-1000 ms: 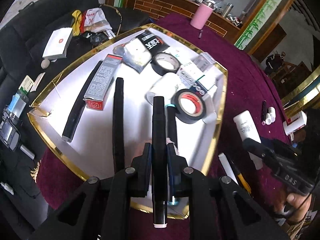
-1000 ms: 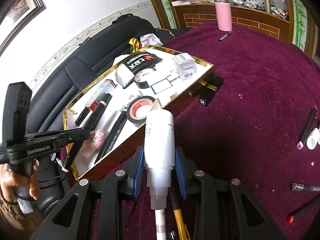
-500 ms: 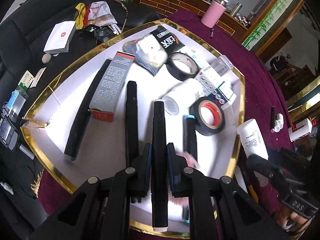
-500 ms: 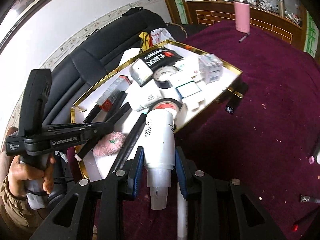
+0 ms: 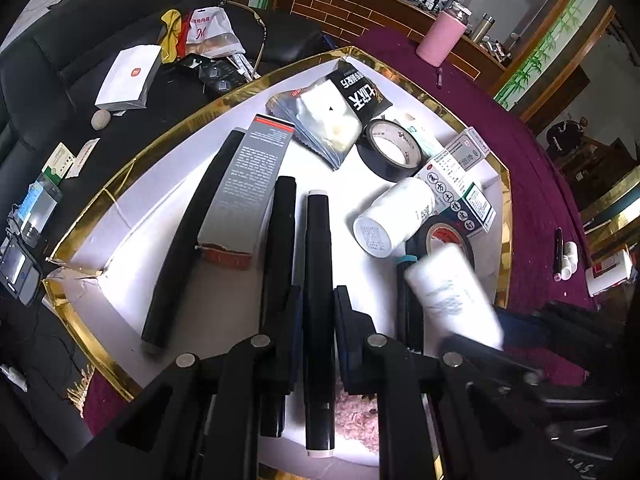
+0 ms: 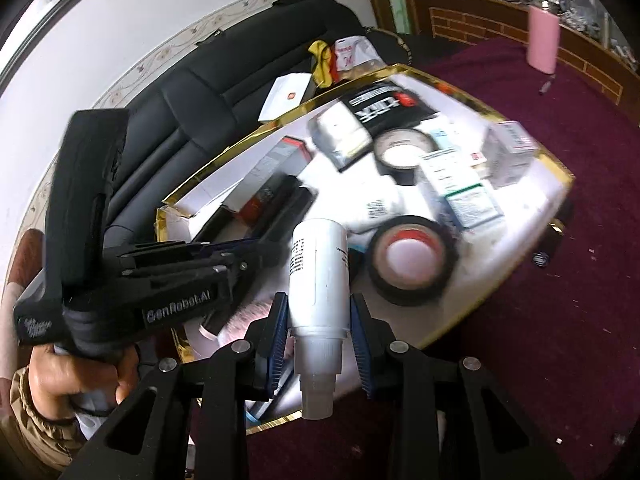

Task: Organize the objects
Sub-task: 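Carry the held marker and spray bottle over the white tray, then lower marker onto tray with left tool while right tool releases spray bottle there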

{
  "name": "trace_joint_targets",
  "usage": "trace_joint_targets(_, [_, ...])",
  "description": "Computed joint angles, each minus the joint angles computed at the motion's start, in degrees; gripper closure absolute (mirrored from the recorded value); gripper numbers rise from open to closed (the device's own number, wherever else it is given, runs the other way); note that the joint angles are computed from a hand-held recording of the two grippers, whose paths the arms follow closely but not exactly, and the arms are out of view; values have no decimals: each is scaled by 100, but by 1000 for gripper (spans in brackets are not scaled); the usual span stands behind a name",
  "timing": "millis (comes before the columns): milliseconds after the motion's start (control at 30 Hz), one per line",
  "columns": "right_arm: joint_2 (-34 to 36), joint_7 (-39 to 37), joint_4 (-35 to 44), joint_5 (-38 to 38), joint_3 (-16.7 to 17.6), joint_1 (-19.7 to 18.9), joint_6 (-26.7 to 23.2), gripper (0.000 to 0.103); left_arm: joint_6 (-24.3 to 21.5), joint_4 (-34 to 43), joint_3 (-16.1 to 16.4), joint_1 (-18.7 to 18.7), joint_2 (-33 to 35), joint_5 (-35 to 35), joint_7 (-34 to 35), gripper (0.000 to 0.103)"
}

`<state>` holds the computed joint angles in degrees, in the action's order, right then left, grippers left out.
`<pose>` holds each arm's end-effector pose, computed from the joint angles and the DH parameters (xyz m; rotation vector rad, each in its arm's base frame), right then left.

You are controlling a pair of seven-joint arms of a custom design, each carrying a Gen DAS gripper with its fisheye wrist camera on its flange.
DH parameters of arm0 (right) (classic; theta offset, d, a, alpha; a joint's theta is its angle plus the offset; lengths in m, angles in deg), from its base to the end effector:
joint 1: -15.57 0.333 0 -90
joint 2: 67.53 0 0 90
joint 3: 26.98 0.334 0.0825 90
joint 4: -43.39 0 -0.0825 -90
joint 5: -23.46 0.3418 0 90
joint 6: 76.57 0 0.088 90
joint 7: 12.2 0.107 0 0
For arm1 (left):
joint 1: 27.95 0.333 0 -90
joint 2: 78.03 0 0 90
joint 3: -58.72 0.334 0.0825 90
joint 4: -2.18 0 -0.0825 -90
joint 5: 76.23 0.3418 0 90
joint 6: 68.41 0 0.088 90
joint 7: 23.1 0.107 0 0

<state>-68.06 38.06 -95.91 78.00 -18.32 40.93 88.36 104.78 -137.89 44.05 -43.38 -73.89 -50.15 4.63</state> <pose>0.4196 0.2271 0.3920 -2.1296 1.3895 -0.0126 0.4130 -0.2761 0.3775 -2.1855 1.9213 -0.7475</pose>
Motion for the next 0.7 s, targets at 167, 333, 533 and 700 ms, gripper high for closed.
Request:
trace_joint_targets(167, [225,133,149,-144,41,34,22,70,-59,19,24,-36,6,143,-68,89])
trace_joint_targets(333, [381,280,251,-320,20,-7,33,70,-31,18,82,-68,12,409,-281,89])
trace_joint_targets(533, [649,456,545,-512,-23,-106,-5,70,-83,40,79,-84,6,606,-438,89])
trace_joint_targets(700, [812,395,750,-310,15,-225,-14,69,-177,100,102,-128,21,890,-638,89])
